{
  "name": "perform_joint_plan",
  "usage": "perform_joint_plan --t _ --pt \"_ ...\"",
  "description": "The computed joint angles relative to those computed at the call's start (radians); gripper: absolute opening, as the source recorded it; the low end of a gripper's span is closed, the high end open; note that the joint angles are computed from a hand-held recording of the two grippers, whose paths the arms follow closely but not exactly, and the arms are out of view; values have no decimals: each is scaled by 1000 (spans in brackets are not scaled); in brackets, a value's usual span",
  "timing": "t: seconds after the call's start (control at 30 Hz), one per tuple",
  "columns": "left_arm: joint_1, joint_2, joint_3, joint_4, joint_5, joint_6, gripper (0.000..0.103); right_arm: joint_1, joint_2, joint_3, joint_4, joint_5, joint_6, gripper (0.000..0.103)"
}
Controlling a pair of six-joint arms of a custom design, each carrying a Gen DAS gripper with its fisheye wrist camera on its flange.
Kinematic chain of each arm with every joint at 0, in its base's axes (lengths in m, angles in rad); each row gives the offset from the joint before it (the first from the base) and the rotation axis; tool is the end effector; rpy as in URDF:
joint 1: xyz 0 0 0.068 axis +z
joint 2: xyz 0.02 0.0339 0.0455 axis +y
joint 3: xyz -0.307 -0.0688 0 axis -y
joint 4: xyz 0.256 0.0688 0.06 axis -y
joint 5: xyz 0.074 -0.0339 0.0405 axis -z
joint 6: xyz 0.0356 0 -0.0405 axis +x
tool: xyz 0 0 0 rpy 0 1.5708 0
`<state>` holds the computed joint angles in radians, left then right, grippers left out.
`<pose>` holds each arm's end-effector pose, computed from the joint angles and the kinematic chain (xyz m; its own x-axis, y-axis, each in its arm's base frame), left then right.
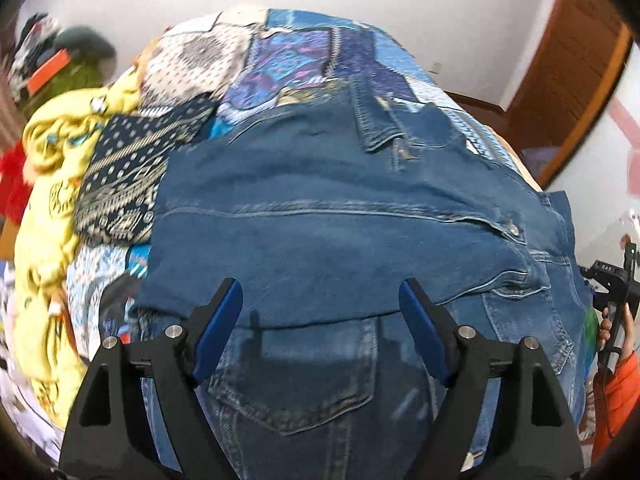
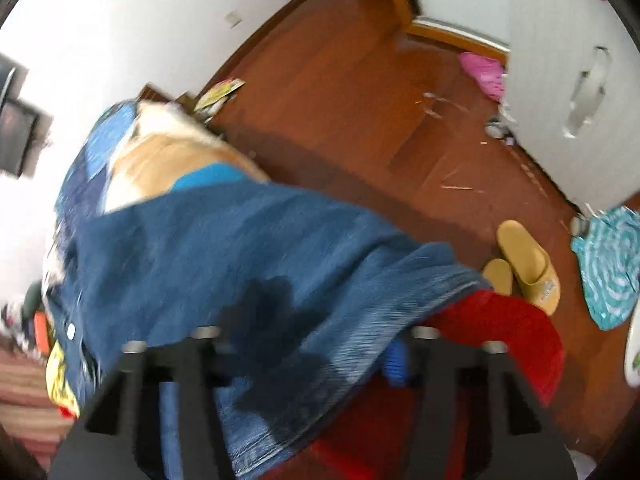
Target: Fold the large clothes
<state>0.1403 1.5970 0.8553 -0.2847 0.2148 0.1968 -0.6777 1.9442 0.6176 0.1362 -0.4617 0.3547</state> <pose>0.3116 0.0363 0.1986 -0.8360 0.0749 -0.5436 0.1388 0.9873 -0.0776 0.2370 -0.1704 0.0671 -0.5281 0.8242 -0.2045 0.6568 0.5491 0.5168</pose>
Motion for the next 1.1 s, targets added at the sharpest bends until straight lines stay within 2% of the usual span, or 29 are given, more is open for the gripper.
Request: perform_joint_plan --t 0.03,0.13,0.2,0.43,0.5,0.67,0.8,0.97,1.1 --pt "11 1 -3 1 3 3 80 0 -9 3 -9 11 8 21" --pt "35 -10 -20 23 4 16 80 2 -83 -4 -36 26 16 15" --pt "44 -15 -23 26 9 21 80 24 -191 -21 -66 64 6 13" --pt "118 -71 -45 56 97 25 80 132 -557 15 -215 53 13 11" --pt "147 -79 -31 38 133 37 80 213 -632 54 -261 73 28 11" --pt "216 -73 7 -29 205 55 80 445 -700 124 -266 160 77 11" --pt "290 -44 34 -122 309 107 80 664 -673 144 -203 240 135 11" --pt "326 -78 -15 -83 263 139 80 860 -488 140 -83 274 170 11" --pt "353 -89 -20 -85 259 164 80 984 -276 204 -98 274 180 11"
